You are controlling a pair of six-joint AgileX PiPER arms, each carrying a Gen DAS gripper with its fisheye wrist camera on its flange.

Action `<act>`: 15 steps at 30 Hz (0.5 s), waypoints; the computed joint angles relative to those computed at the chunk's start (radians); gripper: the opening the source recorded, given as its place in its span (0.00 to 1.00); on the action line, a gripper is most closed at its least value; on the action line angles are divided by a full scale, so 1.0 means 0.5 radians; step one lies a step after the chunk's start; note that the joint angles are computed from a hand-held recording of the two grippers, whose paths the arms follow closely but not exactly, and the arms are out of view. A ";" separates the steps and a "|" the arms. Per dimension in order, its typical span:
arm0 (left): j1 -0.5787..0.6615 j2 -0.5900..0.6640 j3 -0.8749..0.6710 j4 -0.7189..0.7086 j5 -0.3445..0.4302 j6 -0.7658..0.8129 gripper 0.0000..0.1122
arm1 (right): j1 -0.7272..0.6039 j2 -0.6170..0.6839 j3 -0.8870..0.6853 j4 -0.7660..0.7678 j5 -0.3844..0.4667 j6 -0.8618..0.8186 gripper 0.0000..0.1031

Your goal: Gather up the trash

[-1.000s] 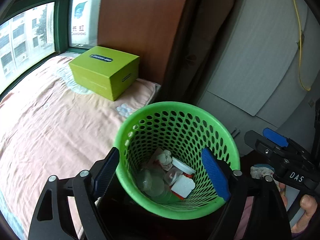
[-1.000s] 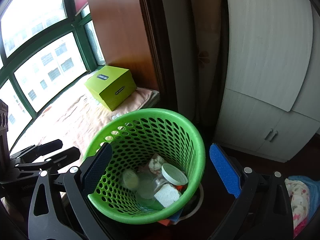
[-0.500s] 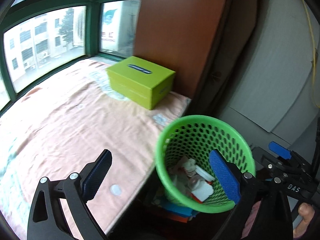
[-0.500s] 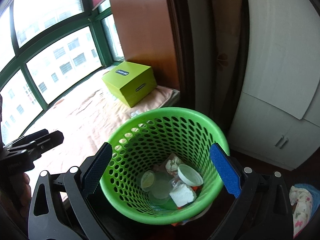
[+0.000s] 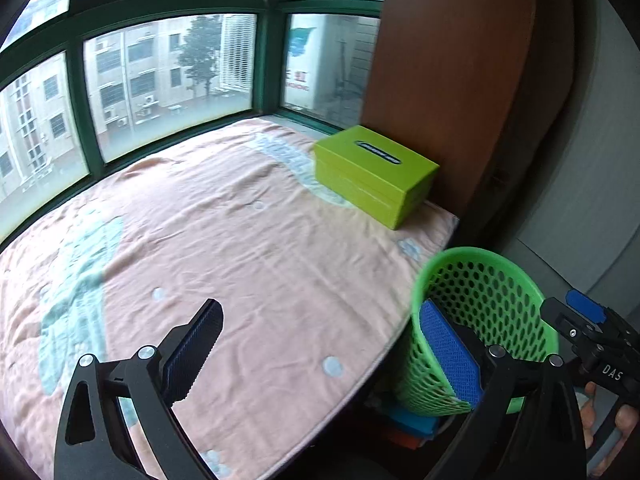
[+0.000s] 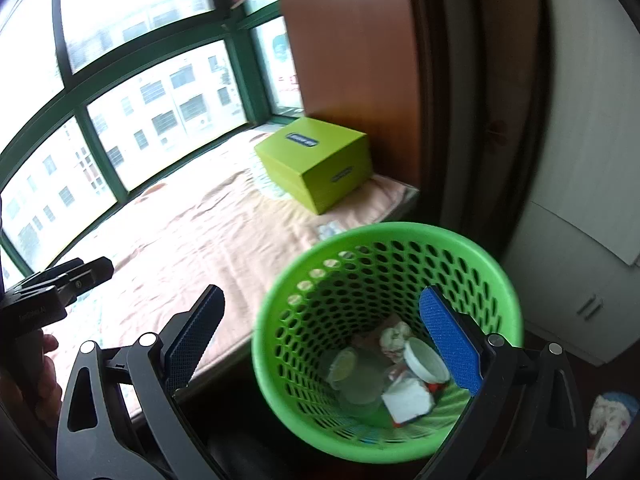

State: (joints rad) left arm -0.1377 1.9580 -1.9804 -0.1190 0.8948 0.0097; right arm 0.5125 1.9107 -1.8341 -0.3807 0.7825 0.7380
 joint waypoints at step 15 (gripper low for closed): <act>0.283 -0.225 0.278 0.109 -0.139 -0.128 0.85 | 0.123 0.446 -0.798 0.212 0.219 -0.353 0.94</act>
